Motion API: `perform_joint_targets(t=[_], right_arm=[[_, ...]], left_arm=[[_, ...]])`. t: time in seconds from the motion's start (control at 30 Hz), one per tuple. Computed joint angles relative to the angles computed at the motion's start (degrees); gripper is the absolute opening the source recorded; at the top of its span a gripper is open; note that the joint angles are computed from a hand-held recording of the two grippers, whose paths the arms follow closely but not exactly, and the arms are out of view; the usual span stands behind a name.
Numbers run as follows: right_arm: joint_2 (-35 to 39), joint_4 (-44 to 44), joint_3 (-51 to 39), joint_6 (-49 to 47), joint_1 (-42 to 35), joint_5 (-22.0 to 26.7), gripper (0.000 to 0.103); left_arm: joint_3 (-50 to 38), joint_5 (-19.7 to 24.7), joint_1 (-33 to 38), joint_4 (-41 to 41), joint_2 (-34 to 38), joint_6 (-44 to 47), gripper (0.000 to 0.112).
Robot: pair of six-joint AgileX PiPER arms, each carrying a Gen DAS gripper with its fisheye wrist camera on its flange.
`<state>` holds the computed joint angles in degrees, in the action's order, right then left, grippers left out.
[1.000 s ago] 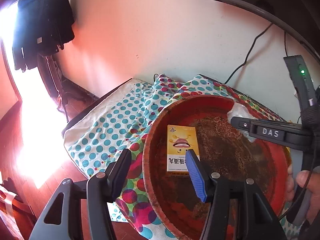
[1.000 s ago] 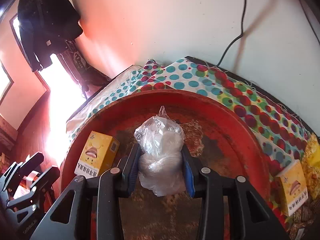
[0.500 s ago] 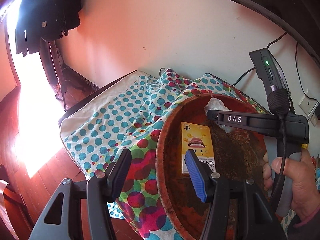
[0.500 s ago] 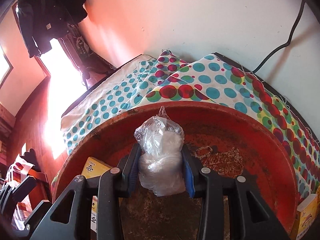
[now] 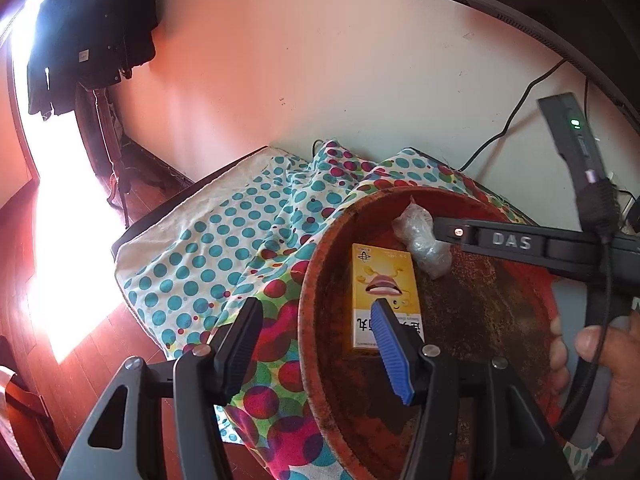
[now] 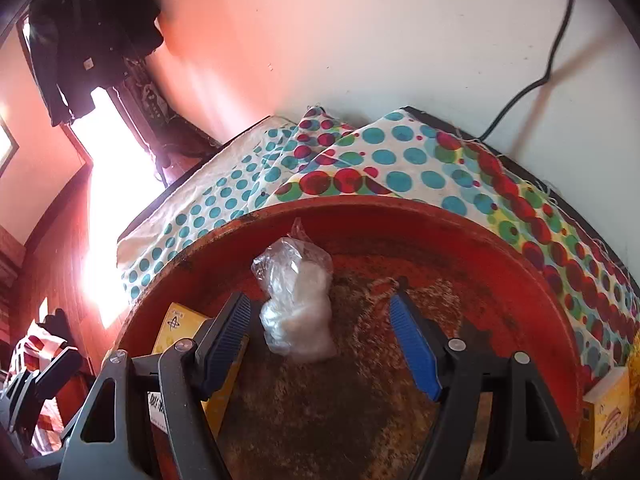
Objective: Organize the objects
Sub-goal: 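Open the left tool to drop the box while the right tool releases the bundle in the tray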
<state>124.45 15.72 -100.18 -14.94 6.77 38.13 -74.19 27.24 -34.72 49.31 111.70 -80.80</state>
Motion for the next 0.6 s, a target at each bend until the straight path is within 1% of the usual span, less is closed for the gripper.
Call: perform_joint_targets(t=[0.07, 0.13, 0.17, 0.27, 0.33, 0.43, 0.53, 0.6], right_arm=[[-6.8, 3.2, 9.7, -3.5, -2.2, -4.9, 0.071], [-13.1, 5.1, 18.4, -6.4, -4.3, -8.7, 0.073], [-16.8, 7.5, 23.5, -9.4, -6.1, -10.4, 0.075], [-24.8, 11.3, 34.6, -15.8, -11.5, -13.0, 0.076], [-29.1, 14.2, 40.6, -20.9, -15.9, -13.6, 0.076], [-34.9, 20.4, 48.7, -30.6, -25.5, -13.2, 0.076], [-38.8, 27.4, 54.5, -42.9, -37.1, -11.9, 0.076], [-39.9, 29.6, 56.7, -49.3, -45.0, -10.8, 0.076]], left_arm=[[-0.2, -0.3, -0.5, 0.8, 0.2, -0.4, 0.058], [-0.7, -0.1, -1.2, 1.4, 0.7, -0.7, 0.058], [-1.3, 0.0, -1.7, 0.7, 1.0, 0.3, 0.058], [-2.7, 0.8, -3.5, 1.4, 2.0, 1.1, 0.058], [-3.4, 1.8, -5.1, 3.5, 2.4, 0.4, 0.058], [-4.9, 2.9, -7.4, 4.8, 3.1, 1.3, 0.058], [-6.4, 3.6, -9.5, 5.2, 3.9, 2.8, 0.058], [-7.4, 3.8, -11.0, 5.2, 4.5, 4.1, 0.058]])
